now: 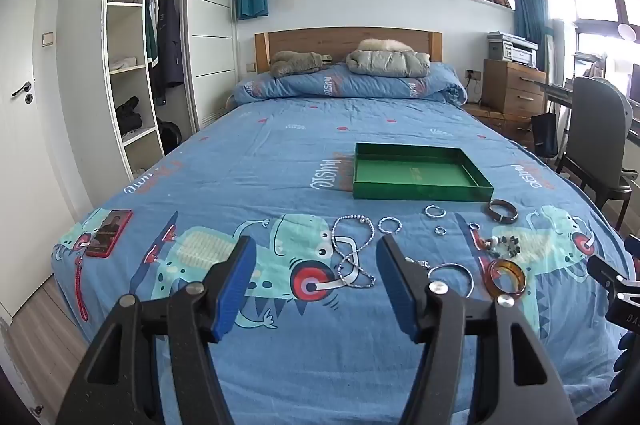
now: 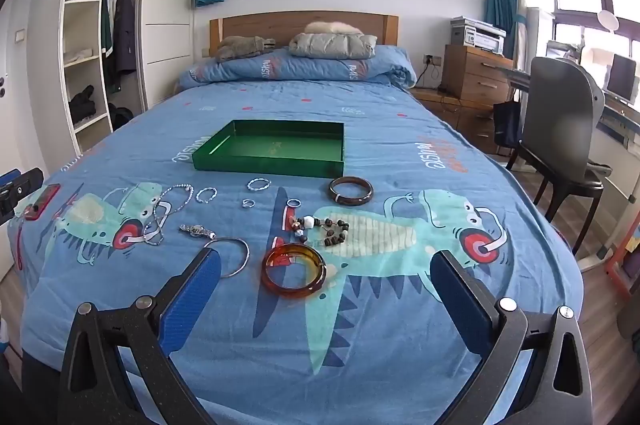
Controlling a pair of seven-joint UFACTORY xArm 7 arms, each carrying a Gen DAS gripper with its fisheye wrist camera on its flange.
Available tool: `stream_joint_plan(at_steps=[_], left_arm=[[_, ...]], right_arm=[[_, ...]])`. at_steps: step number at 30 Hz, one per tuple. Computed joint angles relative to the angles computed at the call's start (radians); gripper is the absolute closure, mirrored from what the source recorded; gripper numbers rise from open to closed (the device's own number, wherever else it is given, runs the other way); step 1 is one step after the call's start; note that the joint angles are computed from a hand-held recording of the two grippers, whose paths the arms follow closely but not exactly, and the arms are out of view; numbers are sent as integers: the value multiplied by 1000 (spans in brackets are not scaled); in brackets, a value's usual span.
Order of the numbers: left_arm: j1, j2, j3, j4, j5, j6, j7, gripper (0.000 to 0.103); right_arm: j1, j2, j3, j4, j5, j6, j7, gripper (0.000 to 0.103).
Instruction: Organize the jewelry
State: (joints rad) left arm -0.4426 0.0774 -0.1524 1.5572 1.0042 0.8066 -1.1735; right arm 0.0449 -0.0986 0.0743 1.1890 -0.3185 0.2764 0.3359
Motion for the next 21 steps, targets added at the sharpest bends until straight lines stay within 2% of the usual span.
stream_joint_plan(at_steps=[10, 17, 21], left_arm=[[-11, 12, -2, -6, 15, 10, -20, 42], [4, -10, 1, -28, -21, -12, 8, 42], [-4, 12, 0, 4, -34, 4, 34, 42]], right_arm=[[-3, 1, 0, -1, -20, 0, 6, 0], [-6, -6, 2, -6, -25, 11, 24, 0], [-5, -5, -3, -8, -8, 9, 16, 0]])
